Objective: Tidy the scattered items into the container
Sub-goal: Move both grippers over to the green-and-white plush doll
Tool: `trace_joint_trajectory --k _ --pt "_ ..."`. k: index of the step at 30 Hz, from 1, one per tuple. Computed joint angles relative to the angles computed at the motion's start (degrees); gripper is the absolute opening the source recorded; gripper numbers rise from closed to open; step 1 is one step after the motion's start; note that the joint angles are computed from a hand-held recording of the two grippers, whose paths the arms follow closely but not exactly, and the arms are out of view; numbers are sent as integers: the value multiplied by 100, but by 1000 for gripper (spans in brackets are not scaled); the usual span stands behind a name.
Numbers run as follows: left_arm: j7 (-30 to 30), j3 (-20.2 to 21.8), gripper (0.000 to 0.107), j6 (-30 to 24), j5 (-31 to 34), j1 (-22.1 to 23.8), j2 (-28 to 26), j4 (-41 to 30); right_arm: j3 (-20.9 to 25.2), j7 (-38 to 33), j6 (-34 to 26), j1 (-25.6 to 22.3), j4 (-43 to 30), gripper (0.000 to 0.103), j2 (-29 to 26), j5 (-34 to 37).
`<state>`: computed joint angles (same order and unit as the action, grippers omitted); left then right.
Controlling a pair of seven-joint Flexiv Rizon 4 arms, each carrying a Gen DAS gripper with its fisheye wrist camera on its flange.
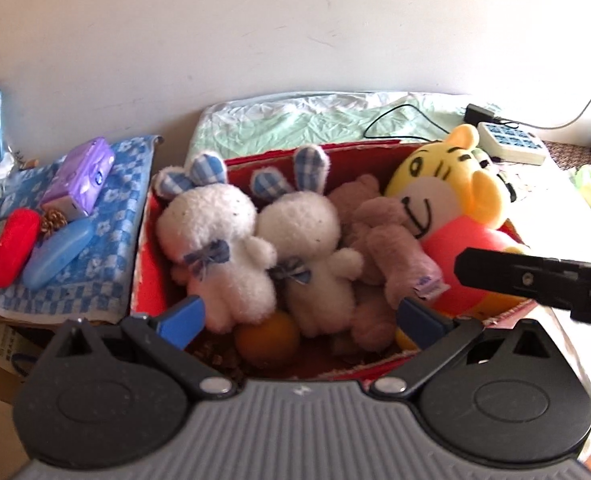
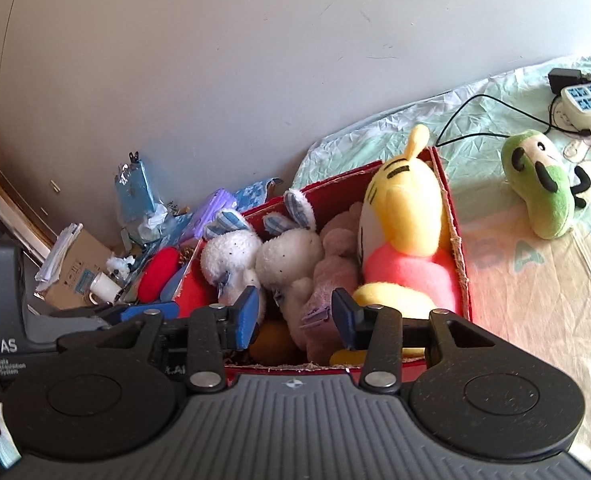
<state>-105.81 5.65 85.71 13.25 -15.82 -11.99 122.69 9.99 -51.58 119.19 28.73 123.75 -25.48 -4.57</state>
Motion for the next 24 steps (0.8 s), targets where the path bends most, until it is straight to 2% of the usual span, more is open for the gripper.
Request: trace_joint_trajectory --k 3,6,9,11,15,20,24 --pt "-306 176 103 54 191 -152 73 36 434 250 253 -639 26 45 -139 -644" --pt "-1124 512 103 -172 782 -461 137 -168 728 530 450 -1225 38 45 -262 -1529" --pt "-1563 379 103 -206 972 -395 237 -247 876 862 631 -1744 59 45 -313 -2456" --pt "-2223 453 102 -408 1513 -578 243 -541 903 1119 819 -2080 81 45 -333 -3077" --pt "-3471 444 102 -884 2601 -944 138 -1222 764 1617 1122 -2600 48 45 -372 -4141" --pt "-4184 60 102 -1394 3150 -1071 -86 -1889 408 2281 1575 -3090 -65 45 -478 -5187" --pt "-4379 -173 102 -1521 3297 -1192 -393 -2387 -61 2586 1735 -3283 -119 45 -472 -5703"
